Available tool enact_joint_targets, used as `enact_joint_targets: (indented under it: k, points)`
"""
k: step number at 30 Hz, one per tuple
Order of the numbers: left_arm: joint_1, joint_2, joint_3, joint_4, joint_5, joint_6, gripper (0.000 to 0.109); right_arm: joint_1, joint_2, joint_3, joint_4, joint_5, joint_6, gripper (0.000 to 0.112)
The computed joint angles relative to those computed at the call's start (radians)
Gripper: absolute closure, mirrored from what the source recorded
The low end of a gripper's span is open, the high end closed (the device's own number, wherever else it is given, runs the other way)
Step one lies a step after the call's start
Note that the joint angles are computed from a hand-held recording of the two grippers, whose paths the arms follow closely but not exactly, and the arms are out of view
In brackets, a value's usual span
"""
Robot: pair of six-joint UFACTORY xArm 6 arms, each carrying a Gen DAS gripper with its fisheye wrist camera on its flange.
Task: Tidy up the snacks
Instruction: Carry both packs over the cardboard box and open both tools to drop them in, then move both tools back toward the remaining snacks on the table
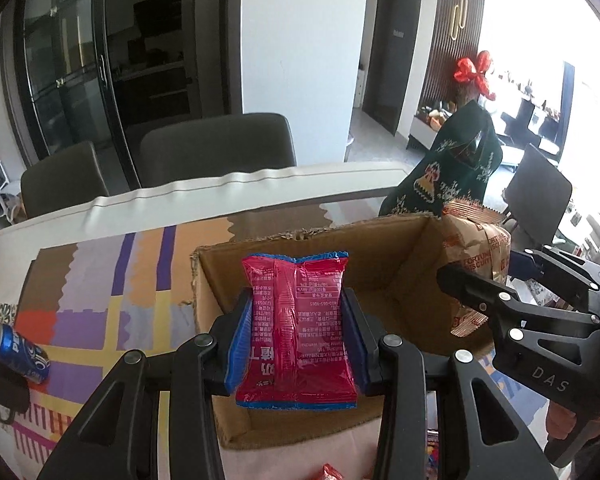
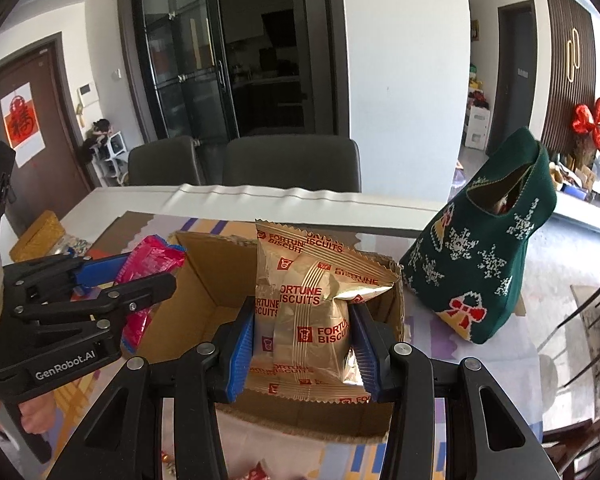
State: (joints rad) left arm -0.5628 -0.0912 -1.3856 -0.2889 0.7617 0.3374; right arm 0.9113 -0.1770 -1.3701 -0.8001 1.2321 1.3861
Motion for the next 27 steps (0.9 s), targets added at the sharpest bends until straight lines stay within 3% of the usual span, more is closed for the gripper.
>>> enact_joint_targets:
  k: [3, 4, 5, 12, 27]
  points:
    - [-0.005, -0.004, 0.012, 0.032, -0.025, -0.024, 0.053, -0.020, 0.004, 0.008, 0.015, -0.014, -0.015, 0.062]
    - [-0.005, -0.011, 0.022, 0.038, -0.036, -0.026, 0.049, -0.021, 0.007, 0.008, 0.016, -0.007, -0.019, 0.049]
    - [-0.004, -0.020, 0.033, 0.043, -0.046, -0.027, 0.046, -0.019, 0.009, 0.007, 0.013, 0.004, -0.017, 0.044]
    - [-0.004, -0.118, 0.134, 0.103, -0.113, -0.041, 0.037, 0.032, 0.007, 0.008, -0.022, 0.060, 0.024, 0.044]
    - [0.015, -0.360, 0.338, 0.103, -0.133, -0.009, 0.027, 0.210, 0.036, -0.058, -0.077, 0.196, 0.098, 0.044]
